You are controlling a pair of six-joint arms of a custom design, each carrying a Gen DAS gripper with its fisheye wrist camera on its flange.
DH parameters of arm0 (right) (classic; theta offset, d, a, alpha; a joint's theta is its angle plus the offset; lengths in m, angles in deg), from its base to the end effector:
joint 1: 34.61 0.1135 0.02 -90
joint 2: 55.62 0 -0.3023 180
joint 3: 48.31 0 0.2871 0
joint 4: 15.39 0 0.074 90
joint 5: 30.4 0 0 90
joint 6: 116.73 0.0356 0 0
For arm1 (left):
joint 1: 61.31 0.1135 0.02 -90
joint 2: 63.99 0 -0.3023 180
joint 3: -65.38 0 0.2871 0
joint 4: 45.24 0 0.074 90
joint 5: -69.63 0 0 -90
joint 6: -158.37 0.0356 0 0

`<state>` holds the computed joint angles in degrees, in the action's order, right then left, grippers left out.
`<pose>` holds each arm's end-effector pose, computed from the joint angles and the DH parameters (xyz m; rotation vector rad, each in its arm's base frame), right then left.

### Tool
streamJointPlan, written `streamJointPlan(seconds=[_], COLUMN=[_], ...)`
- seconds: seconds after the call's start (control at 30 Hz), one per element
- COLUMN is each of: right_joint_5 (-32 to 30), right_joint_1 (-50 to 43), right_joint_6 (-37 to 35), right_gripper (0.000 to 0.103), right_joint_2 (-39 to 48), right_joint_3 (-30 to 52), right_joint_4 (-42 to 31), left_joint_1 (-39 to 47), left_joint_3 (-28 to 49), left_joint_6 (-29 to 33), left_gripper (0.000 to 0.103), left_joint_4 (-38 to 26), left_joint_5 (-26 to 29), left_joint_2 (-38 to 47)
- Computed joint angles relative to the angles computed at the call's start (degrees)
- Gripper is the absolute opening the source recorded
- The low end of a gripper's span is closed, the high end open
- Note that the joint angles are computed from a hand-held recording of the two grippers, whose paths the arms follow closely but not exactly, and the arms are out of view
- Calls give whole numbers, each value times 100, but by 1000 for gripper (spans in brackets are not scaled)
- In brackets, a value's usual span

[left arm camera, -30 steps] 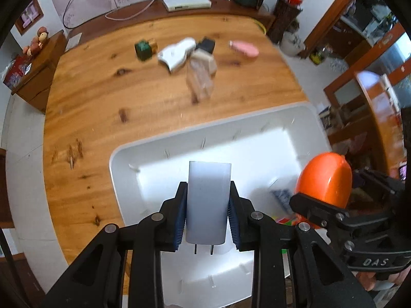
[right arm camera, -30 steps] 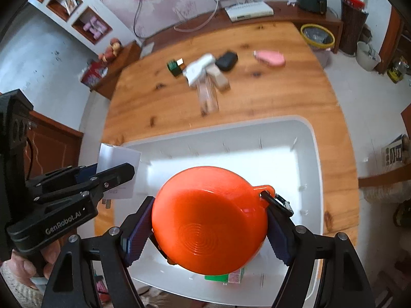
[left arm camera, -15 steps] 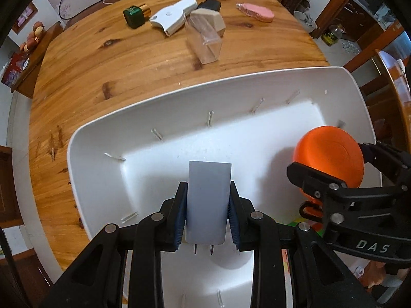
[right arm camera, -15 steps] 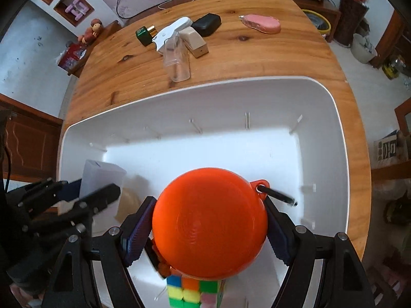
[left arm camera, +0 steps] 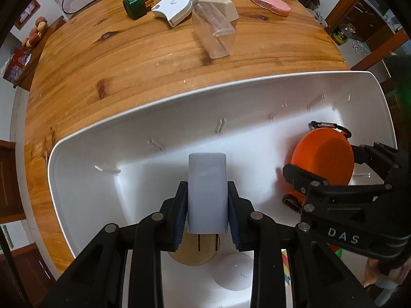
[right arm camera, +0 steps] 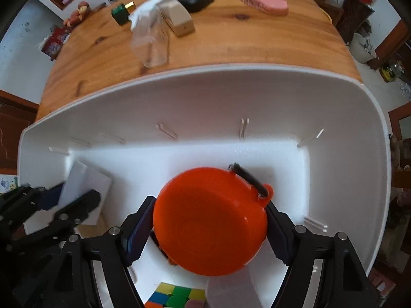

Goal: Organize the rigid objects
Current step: 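Lower and release white charger with left tool while right tool releases orange case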

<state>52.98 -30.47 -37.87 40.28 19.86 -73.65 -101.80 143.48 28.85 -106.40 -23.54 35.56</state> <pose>0.3117 0.0267 0.1715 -0.4130 3.0321 0.1701 0.2686 -0.2267 0.1980 0.0201 3.0066 -0.0611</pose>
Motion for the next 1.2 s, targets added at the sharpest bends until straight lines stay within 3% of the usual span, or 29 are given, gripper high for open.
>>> streamJointPlan(seconds=[0.3,0.4,0.6,0.67,0.7,1.2], right_joint_5=[74,-36,-213,-293,-344,-834], right_joint_1=[-54,-123,-285,-340,-362,-342], right_joint_6=[-98,-192,-371,-398,-418,-281], right_gripper=[79,79,80,81,82,82], right_joint_2=[-33,-136,-529,-640,-736,-1953], right_joint_3=[-4,-38,-132,-159,-195,-111], right_joint_4=[-147,-213,-402,-472,-507,-1228], left_joint_1=[-121,-85,6,20,-1,-562], left_joint_3=[72,68,103,98,89,521], left_joint_6=[32,30,-17,-55,-71,-50], left_gripper=[31,35,59,79,81,82], left_joint_4=[-11,-84,-295,-289,-287,-696], left_joint_5=[-153,-111,-168,-51,-43,-504], left_joint_2=[-55,-119,-363,-513,-626,-1372])
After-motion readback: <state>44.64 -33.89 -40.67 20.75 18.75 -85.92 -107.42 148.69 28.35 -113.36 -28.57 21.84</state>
